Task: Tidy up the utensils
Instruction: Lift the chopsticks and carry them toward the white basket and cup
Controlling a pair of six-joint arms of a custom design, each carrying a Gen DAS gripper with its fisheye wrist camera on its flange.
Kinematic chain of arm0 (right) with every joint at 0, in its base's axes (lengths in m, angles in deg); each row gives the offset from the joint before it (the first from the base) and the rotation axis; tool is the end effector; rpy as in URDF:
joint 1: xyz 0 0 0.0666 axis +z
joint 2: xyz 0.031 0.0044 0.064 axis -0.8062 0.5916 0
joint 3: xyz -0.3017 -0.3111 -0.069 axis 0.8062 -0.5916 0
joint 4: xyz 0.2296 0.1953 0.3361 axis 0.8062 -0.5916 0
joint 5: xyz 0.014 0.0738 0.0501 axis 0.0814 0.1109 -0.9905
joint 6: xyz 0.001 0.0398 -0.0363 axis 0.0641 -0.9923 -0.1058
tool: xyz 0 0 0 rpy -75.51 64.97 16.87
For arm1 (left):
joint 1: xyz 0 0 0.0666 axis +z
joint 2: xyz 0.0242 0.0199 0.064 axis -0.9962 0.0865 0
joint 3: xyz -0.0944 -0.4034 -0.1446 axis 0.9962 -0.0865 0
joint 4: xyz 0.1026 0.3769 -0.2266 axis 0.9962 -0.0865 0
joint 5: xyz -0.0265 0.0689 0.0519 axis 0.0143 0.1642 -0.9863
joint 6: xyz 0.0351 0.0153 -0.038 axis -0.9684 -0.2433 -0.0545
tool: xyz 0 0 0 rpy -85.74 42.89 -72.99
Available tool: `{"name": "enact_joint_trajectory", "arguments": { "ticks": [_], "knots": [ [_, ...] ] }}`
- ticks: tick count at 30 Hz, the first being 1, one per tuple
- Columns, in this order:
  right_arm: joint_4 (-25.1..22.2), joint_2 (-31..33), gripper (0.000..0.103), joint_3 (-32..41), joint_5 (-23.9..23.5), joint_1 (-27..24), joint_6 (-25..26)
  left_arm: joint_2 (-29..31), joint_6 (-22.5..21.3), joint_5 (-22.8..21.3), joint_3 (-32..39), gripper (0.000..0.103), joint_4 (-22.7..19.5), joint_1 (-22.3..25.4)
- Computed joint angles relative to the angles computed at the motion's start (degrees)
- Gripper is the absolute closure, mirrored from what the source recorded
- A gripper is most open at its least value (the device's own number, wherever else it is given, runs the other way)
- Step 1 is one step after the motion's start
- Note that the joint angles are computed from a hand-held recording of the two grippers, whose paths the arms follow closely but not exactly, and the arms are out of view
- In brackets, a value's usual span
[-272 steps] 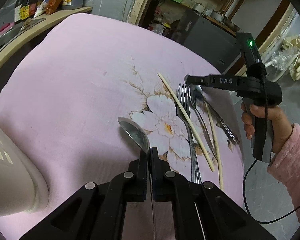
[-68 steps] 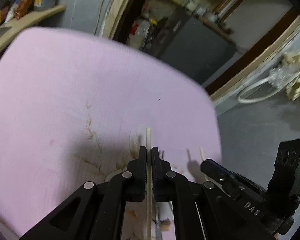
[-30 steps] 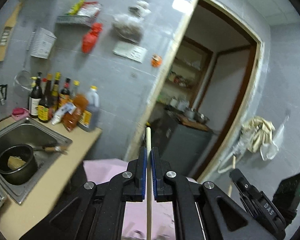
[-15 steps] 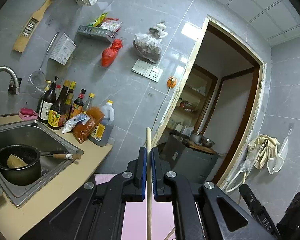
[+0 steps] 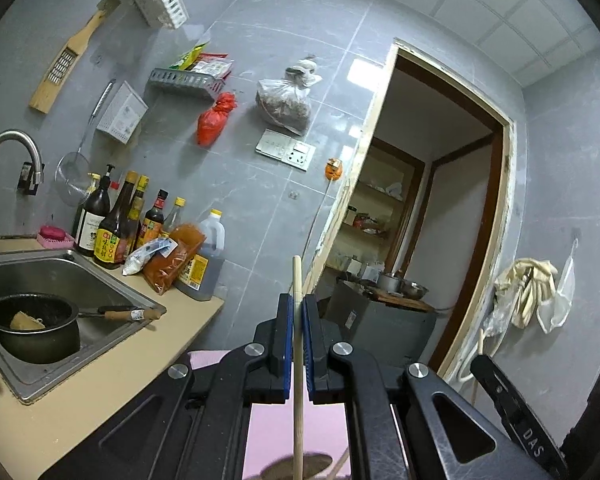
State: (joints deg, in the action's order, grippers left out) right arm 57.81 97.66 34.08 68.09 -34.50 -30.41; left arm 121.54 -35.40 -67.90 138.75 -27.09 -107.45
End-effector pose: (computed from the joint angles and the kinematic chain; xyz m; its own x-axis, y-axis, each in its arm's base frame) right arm 0.5227 0.1640 0.4559 0.0653 0.2030 -0.9770 0.1492 0.9661 0.2107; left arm 0.6065 -0.2526 0.4520 -0.1557 -0.3158 -0.9360 0.3963 0.8480 -0.3521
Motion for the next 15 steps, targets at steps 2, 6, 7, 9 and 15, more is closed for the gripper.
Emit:
{"name": "enact_joint_trajectory", "arguments": {
  "ticks": [2, 6, 7, 9, 15],
  "knots": [
    [-0.07, 0.08, 0.099, -0.29, -0.17, 0.17, 0.2, -0.4, -1.27, -0.26, -1.01, 0.098, 0.66, -0.31],
    [-2.03, -0.31, 0.099, -0.47, -1.09, 0.22, 0.32, -1.33, -4.47, 0.44, -2.58, 0.098, 0.48, -0.86],
    [-2.3, -0.6, 0.099, -0.66, -1.44, 0.21, 0.43, -1.6, -5.52, 0.66, -2.69, 0.098, 0.18, -0.93],
    [-3.54, -1.25, 0.098, -0.72, -2.28, 0.21, 1.49, -2.12, -7.59, 1.49, -2.46, 0.098, -1.62, -1.0],
    [-8.78, -2.59, 0.099, 0.15, -5.02, -0.26, 2.33, -3.08, -10.18, 0.63, -1.17, 0.098, -6.8, -1.21]
  ]
}}
